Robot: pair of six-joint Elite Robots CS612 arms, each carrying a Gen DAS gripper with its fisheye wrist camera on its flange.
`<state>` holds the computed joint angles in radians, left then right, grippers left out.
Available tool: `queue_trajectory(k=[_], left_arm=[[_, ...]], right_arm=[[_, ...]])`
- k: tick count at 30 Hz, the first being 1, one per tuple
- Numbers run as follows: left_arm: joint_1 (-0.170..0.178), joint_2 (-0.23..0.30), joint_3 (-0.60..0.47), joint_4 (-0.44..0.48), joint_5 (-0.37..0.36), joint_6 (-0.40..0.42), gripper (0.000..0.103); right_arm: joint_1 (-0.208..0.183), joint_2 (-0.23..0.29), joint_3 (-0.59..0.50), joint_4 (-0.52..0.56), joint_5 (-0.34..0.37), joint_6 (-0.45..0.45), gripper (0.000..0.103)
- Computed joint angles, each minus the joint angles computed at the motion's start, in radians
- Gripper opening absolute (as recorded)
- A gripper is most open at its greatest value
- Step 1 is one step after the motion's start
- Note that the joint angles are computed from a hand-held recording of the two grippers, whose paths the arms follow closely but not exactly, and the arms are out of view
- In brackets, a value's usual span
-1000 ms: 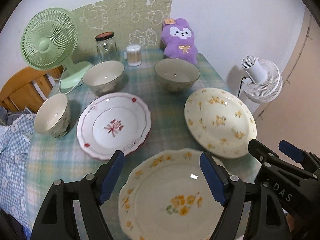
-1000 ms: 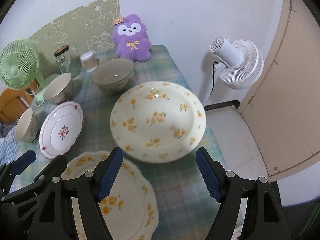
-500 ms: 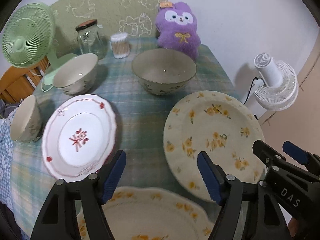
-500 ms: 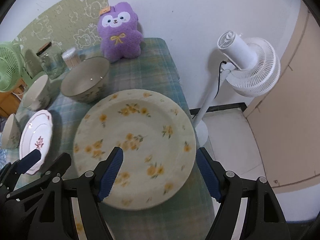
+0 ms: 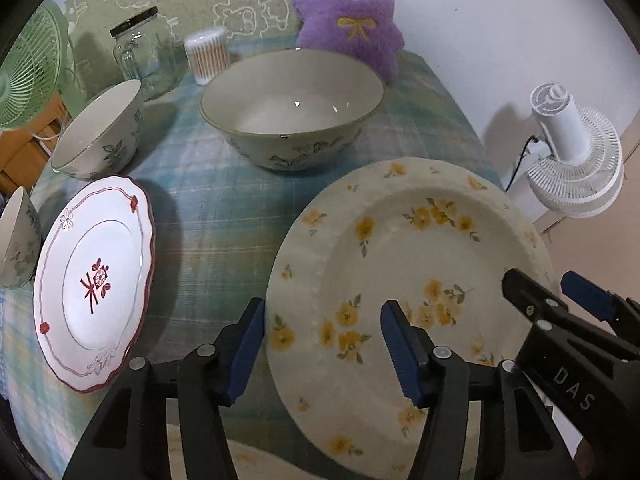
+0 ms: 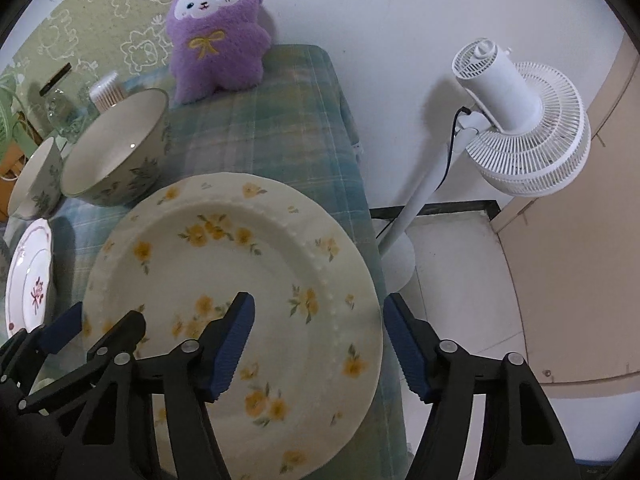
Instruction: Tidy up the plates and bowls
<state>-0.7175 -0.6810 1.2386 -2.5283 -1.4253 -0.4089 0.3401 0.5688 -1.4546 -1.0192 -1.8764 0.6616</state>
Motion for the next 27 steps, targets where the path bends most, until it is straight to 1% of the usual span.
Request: queue_trajectory(k=[5, 9, 17, 27], left_arm=[[0.001, 0.016, -0.026, 0.032, 0.019, -0.01, 0.048], [0.001, 0.015, -0.023, 0.028, 0.022, -0.011, 0.048], [-0.003, 0.019, -0.031, 0.039, 0.043, -0.004, 0.049], [-0.006, 0.014, -0.034, 0.049, 0.056, -0.003, 0.049]], right_arm=[[-0.009, 0.003, 0.009, -0.002, 0.011, -0.017, 0.06], [-0.013, 0.003, 0.014, 0.008, 0.012, -0.019, 0.052], [-0.018, 0.001, 0.021, 0.016, 0.024, -0.039, 0.054], [-0.016, -0.007, 0.018, 0.045, 0.039, -0.005, 0.052]])
